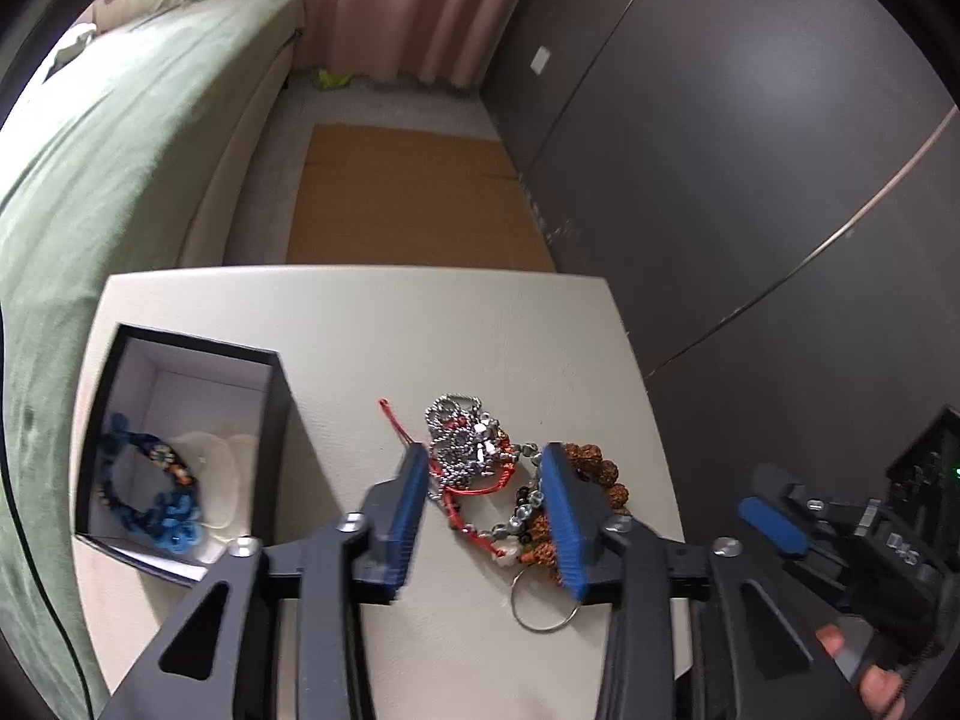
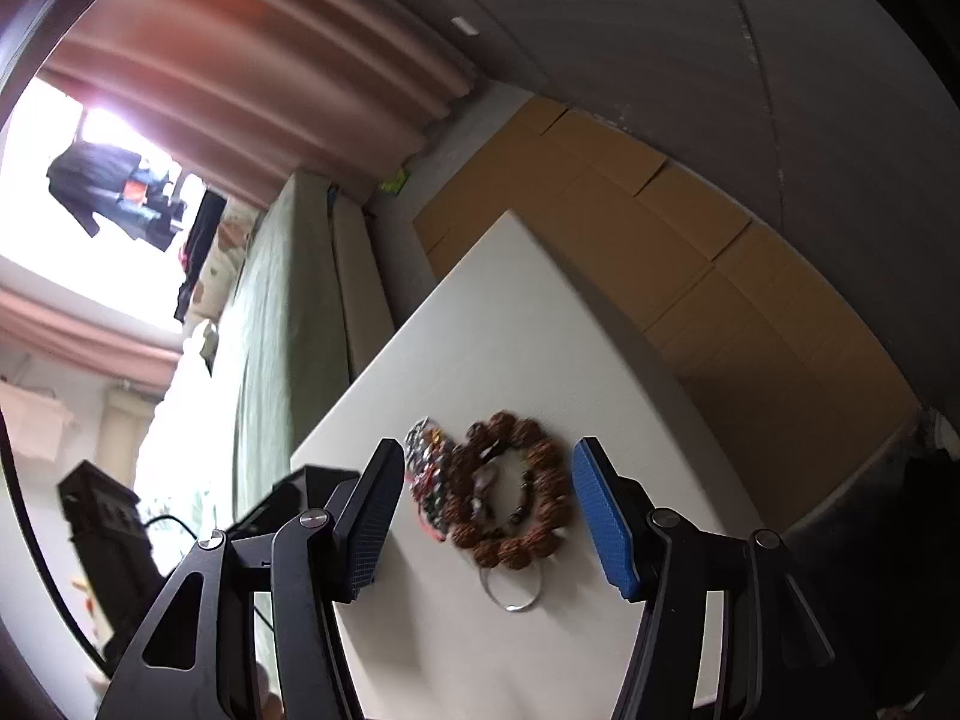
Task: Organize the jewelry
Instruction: 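Move the open left tool back to the jewelry pile, then close the left tool on the silver chain while the right tool grips the brown bead bracelet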
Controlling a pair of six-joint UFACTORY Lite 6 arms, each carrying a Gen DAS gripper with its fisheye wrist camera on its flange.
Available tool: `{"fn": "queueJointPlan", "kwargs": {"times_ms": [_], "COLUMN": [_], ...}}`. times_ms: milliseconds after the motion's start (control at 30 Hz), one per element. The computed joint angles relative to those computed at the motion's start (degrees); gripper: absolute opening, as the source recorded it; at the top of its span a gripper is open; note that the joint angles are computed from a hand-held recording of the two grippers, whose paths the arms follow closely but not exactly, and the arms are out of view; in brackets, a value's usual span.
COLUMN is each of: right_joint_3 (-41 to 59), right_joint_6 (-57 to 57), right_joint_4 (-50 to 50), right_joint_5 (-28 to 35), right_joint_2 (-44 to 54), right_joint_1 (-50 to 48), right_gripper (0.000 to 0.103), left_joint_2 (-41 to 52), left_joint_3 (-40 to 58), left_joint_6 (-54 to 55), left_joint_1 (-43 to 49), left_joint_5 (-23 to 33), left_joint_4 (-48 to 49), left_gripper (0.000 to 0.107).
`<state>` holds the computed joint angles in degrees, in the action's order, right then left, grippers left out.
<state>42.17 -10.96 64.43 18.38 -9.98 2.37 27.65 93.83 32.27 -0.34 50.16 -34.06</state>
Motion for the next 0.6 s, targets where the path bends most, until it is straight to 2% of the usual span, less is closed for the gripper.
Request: {"fn": "queueJointPlan", "kwargs": {"times_ms": [200, 600], "right_joint_3": [-3.3, -3.9], "right_joint_6": [-11.2, -18.3], "right_joint_4": [10.0, 16.6], "right_joint_5": [4.7, 8.3], "right_joint_2": [-1.4, 0.1], "right_joint_1": [-7.2, -10.1], "right_gripper": [0.059, 0.059], "left_joint_2": [6.6, 15.8], "left_joint_3": [5.4, 11.0], "left_joint_6": [-8.6, -17.7], "left_joint_1": [-5.3, -9.1], "left_joint_5": [-2.2, -2.8], "left_joint_4": [5.9, 10.5], "left_gripper": [0.025, 0.024]}}
